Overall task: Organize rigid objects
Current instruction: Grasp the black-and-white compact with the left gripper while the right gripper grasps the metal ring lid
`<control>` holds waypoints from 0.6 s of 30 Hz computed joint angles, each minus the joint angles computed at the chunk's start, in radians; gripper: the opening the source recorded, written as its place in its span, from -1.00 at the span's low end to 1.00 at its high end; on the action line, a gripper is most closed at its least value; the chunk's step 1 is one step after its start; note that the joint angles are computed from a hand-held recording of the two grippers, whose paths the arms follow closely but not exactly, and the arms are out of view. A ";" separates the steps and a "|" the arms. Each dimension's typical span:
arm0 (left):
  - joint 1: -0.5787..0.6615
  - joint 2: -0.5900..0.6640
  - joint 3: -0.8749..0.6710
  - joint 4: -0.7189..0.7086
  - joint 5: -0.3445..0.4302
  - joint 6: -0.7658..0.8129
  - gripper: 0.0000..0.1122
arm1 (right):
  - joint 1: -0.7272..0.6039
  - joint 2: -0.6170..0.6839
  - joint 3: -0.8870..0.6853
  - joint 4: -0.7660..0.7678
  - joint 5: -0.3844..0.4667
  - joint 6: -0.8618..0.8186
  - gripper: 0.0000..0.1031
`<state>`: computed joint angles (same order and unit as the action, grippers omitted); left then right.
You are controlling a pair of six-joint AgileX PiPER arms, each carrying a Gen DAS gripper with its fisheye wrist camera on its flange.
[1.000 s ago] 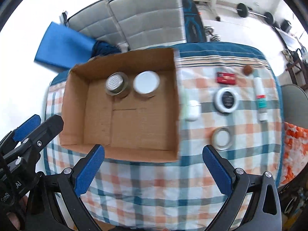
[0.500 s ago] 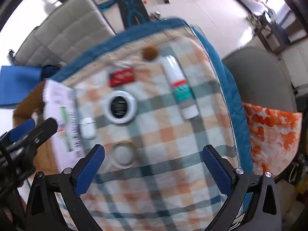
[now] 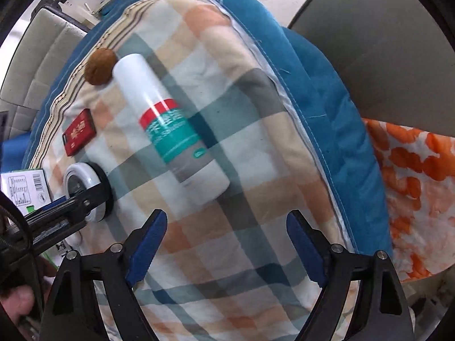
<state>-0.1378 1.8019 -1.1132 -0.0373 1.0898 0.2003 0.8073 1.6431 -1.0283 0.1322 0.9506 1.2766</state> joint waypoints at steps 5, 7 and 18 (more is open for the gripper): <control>0.009 -0.026 0.032 -0.015 -0.055 0.024 0.30 | -0.023 0.001 0.020 0.007 -0.026 -0.036 0.71; 0.024 -0.049 0.037 -0.014 -0.048 0.033 0.30 | -0.026 0.004 0.019 0.011 -0.030 -0.054 0.71; 0.081 -0.450 0.191 -0.064 0.102 0.109 0.30 | 0.094 -0.009 -0.016 0.013 0.007 -0.069 0.71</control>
<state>-0.0569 1.3523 -0.9220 -0.1017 1.1922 0.3091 0.9015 1.6342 -1.0442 0.1457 0.9575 1.2073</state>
